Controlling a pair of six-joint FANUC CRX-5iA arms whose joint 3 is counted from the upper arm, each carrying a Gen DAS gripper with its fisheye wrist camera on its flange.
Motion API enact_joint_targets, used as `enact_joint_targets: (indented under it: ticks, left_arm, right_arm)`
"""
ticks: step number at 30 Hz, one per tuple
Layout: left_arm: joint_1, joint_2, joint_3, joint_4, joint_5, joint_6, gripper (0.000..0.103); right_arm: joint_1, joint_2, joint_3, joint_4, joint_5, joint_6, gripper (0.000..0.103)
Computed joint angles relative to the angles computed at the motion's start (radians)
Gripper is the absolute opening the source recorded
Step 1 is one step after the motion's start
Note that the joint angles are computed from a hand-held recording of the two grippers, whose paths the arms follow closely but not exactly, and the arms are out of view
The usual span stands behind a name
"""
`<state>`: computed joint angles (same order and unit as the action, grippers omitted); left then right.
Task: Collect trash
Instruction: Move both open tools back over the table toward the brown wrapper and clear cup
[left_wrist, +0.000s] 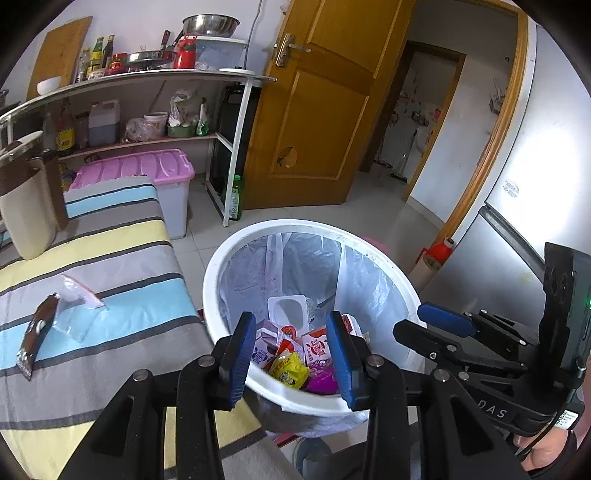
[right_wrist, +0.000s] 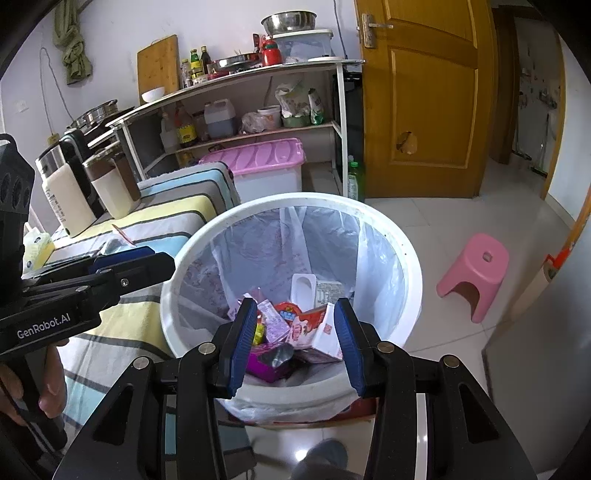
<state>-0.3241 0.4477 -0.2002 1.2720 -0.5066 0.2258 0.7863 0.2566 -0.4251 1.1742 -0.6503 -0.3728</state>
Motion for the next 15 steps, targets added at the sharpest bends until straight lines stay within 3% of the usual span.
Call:
enact_joint_targets:
  ticks: [15]
  left_arm:
    - [0.02, -0.163, -0.203, 0.217, 0.066, -0.209, 0.039]
  right_arm:
    - [0.075, -0.005, 0.031, 0.066, -0.021, -0.029, 0.044]
